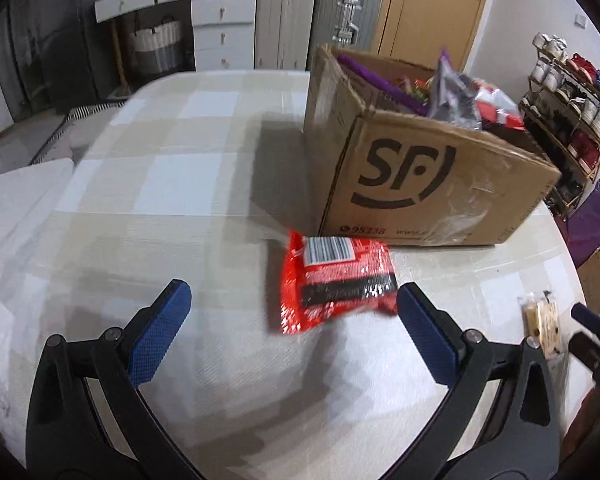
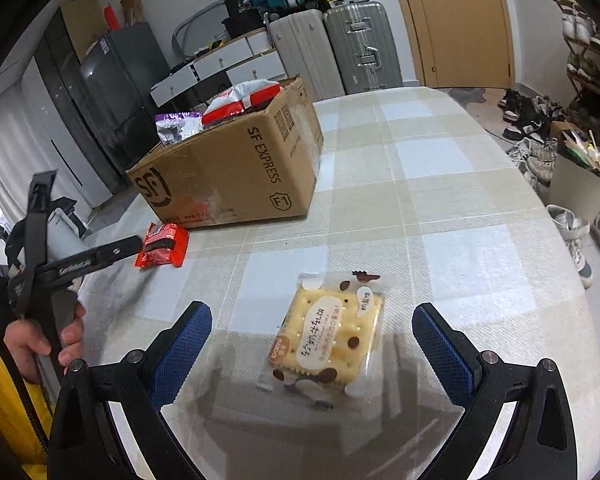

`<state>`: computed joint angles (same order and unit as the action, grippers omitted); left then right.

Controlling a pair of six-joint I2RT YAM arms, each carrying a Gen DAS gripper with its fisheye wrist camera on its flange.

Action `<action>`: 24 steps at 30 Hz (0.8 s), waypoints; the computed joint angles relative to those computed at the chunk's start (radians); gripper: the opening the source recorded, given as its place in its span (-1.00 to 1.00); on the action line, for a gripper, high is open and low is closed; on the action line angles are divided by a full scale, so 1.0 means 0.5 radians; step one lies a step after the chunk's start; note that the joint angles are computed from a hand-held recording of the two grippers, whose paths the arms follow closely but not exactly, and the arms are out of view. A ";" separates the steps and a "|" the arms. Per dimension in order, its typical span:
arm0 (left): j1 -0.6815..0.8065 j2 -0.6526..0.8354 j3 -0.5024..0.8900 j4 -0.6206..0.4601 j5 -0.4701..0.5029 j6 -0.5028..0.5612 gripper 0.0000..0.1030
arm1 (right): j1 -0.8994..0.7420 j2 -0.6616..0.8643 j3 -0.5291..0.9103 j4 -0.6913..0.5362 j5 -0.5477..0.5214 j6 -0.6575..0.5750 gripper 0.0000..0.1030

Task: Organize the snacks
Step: 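Grasp the red packet with the left gripper while the right grasps the cream biscuit pack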

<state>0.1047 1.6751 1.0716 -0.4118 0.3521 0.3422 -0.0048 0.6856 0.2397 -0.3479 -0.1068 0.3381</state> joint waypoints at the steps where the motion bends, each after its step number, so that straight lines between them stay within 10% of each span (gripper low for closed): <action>1: -0.016 0.040 0.029 -0.003 -0.015 -0.013 0.99 | -0.009 0.035 -0.002 0.035 -0.011 -0.009 0.99; 14: -0.215 0.304 0.123 0.249 -0.219 -0.166 0.97 | -0.087 0.207 -0.072 0.299 -0.181 -0.067 0.99; 24: -0.167 0.409 0.259 0.135 0.106 -0.171 -0.05 | 0.023 0.189 -0.079 0.212 -0.066 -0.054 0.99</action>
<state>0.0214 1.8794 1.2011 -0.3443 0.4051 0.2566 0.0069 0.7803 0.2001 -0.2421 -0.1397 0.3113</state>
